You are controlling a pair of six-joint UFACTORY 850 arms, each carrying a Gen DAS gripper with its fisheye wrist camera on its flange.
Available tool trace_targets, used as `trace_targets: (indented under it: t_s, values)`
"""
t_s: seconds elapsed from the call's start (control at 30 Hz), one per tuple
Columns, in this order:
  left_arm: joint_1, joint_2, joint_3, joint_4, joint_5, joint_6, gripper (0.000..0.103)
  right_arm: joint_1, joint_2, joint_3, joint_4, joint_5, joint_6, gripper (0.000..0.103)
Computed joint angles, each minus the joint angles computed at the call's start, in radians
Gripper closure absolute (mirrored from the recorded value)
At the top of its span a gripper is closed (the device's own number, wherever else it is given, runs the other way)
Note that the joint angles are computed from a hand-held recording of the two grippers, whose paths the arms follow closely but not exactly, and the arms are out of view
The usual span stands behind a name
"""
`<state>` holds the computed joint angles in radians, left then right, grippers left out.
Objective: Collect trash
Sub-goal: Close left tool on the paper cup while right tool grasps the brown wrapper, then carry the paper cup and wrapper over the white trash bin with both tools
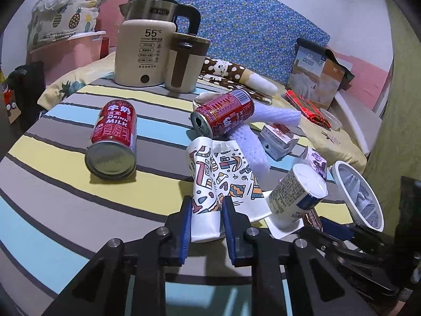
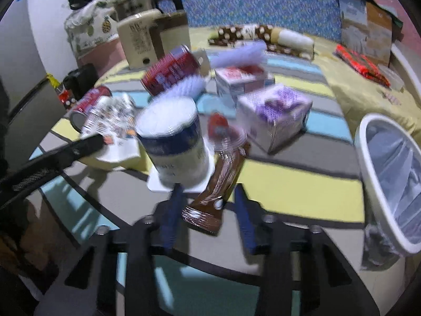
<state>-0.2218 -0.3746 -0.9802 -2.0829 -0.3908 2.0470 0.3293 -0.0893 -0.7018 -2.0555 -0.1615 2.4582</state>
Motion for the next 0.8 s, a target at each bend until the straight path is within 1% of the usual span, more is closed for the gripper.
trace_targets:
  t_s: [0.13, 0.23, 0.47, 0.6, 0.8]
  values:
    - [0.002, 0.019, 0.020, -0.014, -0.004, 0.019, 0.081, -0.005, 0.041, 0.027, -0.004, -0.007, 0.020, 0.073]
    - [0.001, 0.039, 0.040, -0.020, -0.006, 0.032, 0.081, -0.007, 0.068, 0.054, -0.059, 0.003, 0.084, 0.074]
    - [-0.003, 0.104, 0.102, -0.046, -0.009, 0.073, 0.081, 0.013, 0.131, 0.106, -0.149, -0.011, 0.191, 0.074]
    - [-0.008, 0.142, 0.134, -0.057, -0.011, 0.089, 0.081, 0.014, 0.174, 0.135, -0.224, -0.024, 0.271, 0.074]
    - [-0.030, 0.202, 0.170, -0.051, -0.023, 0.090, 0.081, 0.004, 0.221, 0.163, -0.293, -0.054, 0.344, 0.074]
